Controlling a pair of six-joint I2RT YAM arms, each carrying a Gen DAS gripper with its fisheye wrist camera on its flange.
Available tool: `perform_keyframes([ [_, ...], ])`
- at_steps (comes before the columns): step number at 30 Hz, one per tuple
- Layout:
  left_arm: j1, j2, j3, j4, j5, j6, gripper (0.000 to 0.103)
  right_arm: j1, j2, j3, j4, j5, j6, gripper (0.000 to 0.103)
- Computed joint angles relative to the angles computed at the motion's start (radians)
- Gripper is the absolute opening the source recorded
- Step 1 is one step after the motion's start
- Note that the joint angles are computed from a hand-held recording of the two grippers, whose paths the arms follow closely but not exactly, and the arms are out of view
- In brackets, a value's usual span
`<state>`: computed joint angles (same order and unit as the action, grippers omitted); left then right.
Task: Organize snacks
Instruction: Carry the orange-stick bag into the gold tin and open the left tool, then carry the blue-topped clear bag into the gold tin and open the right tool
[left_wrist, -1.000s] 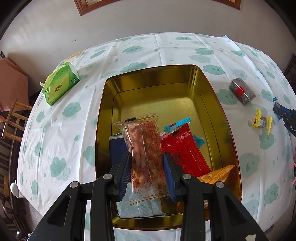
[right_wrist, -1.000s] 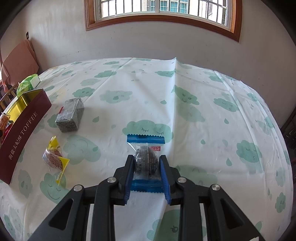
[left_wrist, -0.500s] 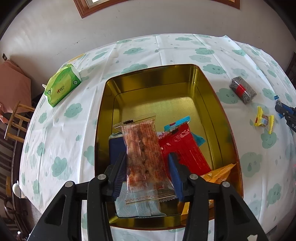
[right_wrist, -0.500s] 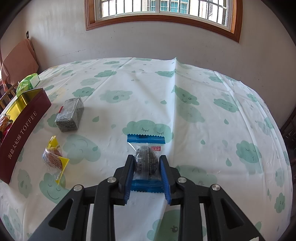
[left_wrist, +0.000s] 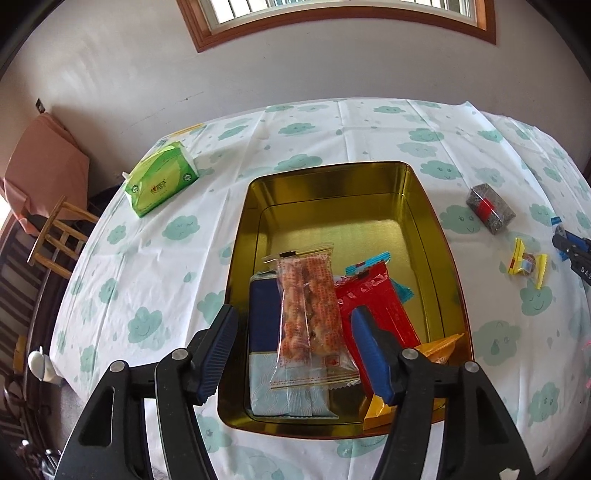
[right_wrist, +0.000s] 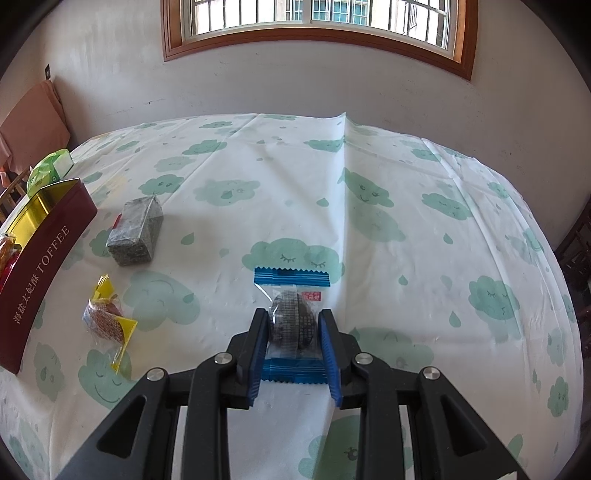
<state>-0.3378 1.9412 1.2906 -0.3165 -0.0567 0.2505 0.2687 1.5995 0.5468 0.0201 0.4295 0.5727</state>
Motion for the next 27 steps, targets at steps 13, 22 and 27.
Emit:
perform_keyframes([
  [13, 0.062, -0.074, -0.093, 0.072, 0.053, -0.034, 0.078, 0.078, -0.002, 0.079, -0.166, 0.09, 0.166, 0.025],
  [22, 0.113, -0.07, -0.095, 0.07, 0.084, -0.059, 0.083, 0.205, -0.057, 0.205, -0.292, 0.139, 0.204, 0.025],
  [27, 0.141, -0.08, -0.105, 0.076, 0.099, -0.061, 0.084, 0.288, -0.009, 0.334, -0.323, 0.146, 0.196, 0.025],
])
